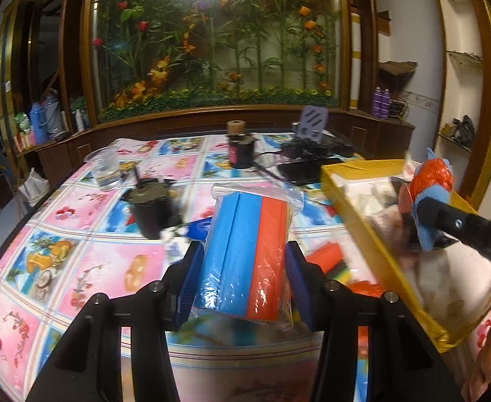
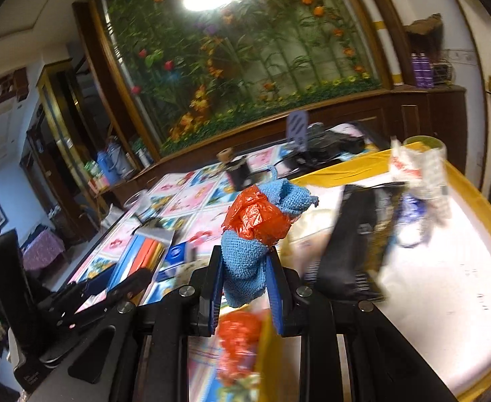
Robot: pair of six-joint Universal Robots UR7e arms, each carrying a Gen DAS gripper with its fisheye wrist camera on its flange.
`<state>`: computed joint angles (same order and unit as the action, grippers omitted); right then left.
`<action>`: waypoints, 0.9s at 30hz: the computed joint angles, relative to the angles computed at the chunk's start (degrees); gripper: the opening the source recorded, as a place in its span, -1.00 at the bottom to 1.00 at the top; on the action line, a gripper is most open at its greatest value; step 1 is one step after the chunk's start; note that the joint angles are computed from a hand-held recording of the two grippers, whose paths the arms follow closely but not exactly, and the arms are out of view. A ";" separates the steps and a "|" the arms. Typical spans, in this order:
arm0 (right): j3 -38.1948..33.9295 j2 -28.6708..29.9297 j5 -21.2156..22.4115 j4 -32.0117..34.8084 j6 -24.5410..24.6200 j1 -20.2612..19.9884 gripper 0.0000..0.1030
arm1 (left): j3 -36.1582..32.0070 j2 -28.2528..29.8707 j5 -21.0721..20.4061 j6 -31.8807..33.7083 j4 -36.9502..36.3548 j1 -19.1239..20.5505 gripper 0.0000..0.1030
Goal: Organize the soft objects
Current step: 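Lower both items into the box and open both tools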
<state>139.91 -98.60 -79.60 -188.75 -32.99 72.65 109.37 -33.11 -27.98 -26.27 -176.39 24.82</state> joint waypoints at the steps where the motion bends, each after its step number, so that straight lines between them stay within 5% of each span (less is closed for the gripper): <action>1: 0.14 -0.94 0.43 -0.27 0.34 -1.05 -0.52 | -0.51 0.67 -0.67 0.80 -0.70 -0.28 -0.06; 5: -0.09 -3.40 1.34 -0.74 3.59 -4.88 -0.52 | -3.61 3.50 -4.78 4.68 -4.23 -1.03 -0.06; 11: -0.97 -3.46 -7.64 -5.83 10.30 -6.42 -0.52 | -9.36 7.81 -14.23 8.53 -3.45 -1.89 -0.06; 15: -2.70 -3.78 -10.65 -3.05 14.55 -8.20 -0.52 | -12.23 9.54 -19.21 9.58 0.03 -1.70 -0.06; 24: -4.20 -3.90 -13.07 -0.55 15.77 -8.06 -0.38 | -14.94 11.54 -20.99 7.84 4.34 -1.41 -0.04; 27: -4.09 -2.68 -14.96 -3.20 15.70 -6.75 -0.05 | -14.58 11.55 -21.15 8.15 3.58 -1.68 0.23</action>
<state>135.82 -101.28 -94.56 -191.96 -17.29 65.91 94.80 -21.56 -49.12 -18.11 -172.81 23.15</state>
